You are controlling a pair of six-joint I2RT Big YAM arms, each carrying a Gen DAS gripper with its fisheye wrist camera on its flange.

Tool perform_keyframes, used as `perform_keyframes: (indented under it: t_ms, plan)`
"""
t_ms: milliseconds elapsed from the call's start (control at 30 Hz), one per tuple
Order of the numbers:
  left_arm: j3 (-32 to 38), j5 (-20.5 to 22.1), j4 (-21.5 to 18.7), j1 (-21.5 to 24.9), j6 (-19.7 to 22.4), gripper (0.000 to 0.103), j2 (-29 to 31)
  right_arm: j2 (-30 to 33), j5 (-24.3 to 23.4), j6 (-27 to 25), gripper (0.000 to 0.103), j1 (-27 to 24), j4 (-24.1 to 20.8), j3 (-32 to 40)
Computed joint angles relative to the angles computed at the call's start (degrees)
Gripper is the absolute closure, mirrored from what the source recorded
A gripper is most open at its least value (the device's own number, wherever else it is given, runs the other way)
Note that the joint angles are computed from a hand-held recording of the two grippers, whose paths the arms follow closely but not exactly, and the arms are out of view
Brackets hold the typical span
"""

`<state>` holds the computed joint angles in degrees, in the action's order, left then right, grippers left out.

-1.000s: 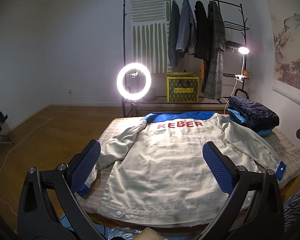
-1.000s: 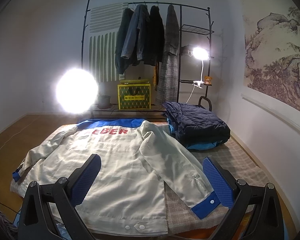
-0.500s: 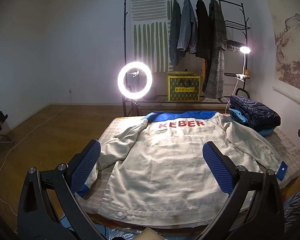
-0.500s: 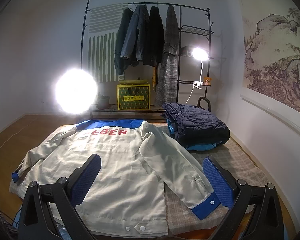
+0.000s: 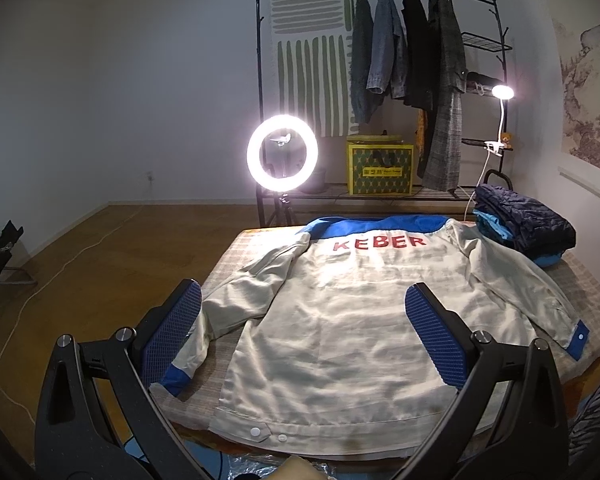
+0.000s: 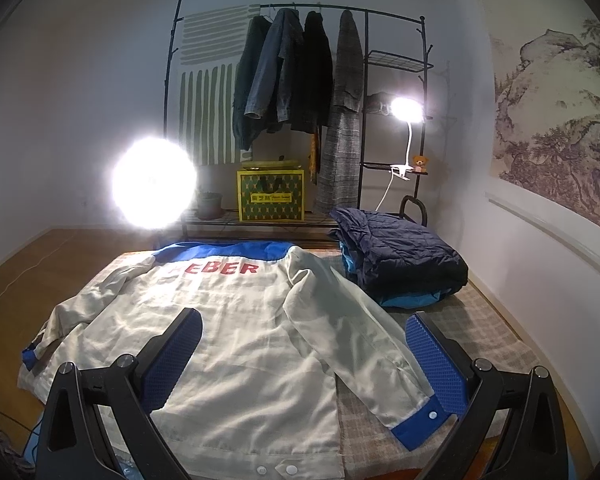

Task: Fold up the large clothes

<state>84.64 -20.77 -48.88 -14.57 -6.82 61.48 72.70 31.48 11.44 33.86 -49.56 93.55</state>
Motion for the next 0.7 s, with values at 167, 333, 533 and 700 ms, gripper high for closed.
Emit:
perform_keyframes:
  t_ms: [167, 333, 533, 700]
  plan:
    - [0.39, 0.32, -0.38, 1.97, 0.05, 0.0, 1.09, 2.23, -1.83, -0.62, 0.0, -0.47, 1.09, 1.53]
    - [0.16, 1.21, -0.44, 5.13, 0.55, 0.0, 1.92, 5.64, -5.4, -2.3, 0.0, -1.17, 2.28, 4.22]
    - [0.18, 6.61, -2.08, 13.09, 0.5, 0.0, 4.38, 11.23, -9.55, -4.71, 0.0, -1.01, 2.81, 9.12]
    - [-0.57, 9.15, -1.73, 19.63, 1.75, 0.004, 6.81, 16.5, -11.87, -5.8, 0.0, -0.52, 4.66, 13.13]
